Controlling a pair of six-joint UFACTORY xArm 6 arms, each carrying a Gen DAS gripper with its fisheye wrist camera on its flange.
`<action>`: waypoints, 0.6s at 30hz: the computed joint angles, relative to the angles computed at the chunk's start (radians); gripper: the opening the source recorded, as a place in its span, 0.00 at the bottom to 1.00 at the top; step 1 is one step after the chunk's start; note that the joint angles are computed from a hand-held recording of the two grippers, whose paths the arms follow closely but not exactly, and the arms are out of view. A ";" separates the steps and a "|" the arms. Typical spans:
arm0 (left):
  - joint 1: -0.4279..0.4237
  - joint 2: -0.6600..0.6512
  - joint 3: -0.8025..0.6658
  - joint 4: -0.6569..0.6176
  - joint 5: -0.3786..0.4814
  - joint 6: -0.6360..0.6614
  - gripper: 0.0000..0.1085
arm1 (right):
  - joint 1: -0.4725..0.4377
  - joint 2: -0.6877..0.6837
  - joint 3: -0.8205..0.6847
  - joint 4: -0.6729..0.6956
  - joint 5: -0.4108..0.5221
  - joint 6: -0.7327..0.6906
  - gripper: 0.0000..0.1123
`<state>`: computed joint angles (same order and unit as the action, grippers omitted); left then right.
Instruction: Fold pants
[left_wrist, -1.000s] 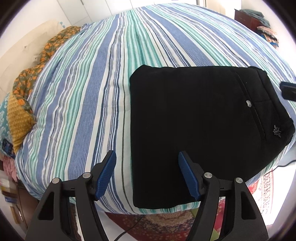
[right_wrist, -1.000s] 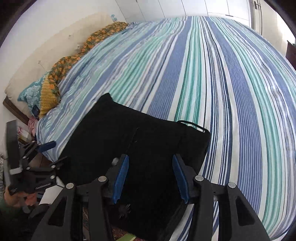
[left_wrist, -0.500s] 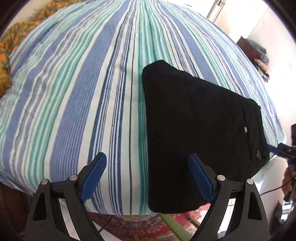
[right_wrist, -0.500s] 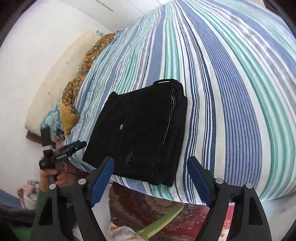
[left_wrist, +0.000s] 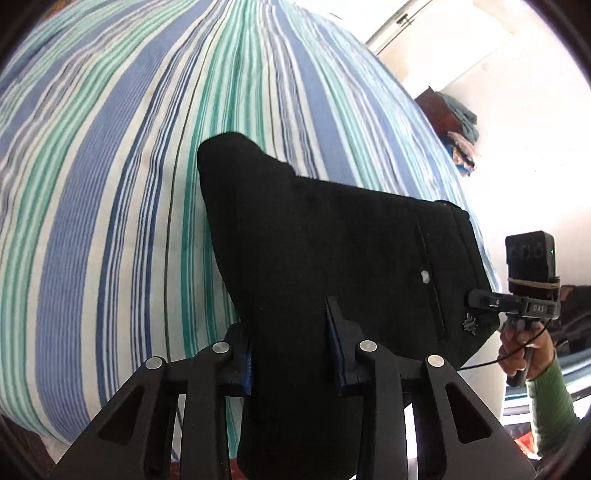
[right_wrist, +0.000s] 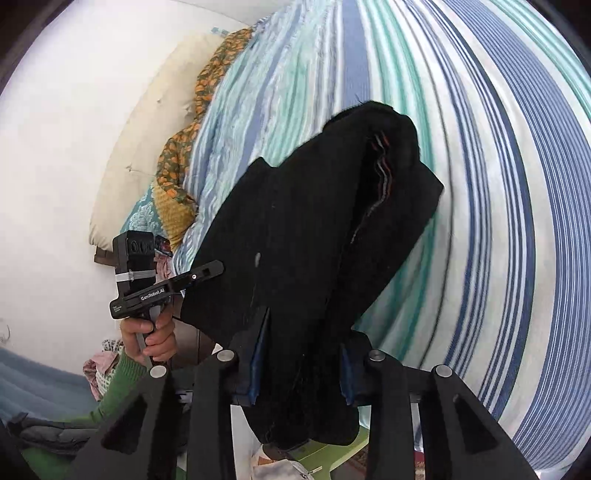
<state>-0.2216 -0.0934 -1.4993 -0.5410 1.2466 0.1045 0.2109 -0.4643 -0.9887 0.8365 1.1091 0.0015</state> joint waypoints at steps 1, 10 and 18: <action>-0.003 0.027 -0.043 0.012 -0.010 -0.001 0.28 | 0.005 0.031 -0.050 -0.004 -0.002 -0.015 0.29; -0.093 0.283 -0.255 0.280 -0.221 -0.130 0.54 | -0.032 0.311 -0.374 -0.126 -0.077 -0.115 0.36; -0.127 -0.073 0.247 0.680 -0.488 -0.330 0.75 | -0.036 0.122 -0.110 -0.638 -0.165 0.273 0.45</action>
<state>-0.3488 -0.1663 -1.2524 0.1389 0.7582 -0.2258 0.1747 -0.3427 -1.0987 0.1989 0.9444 0.2740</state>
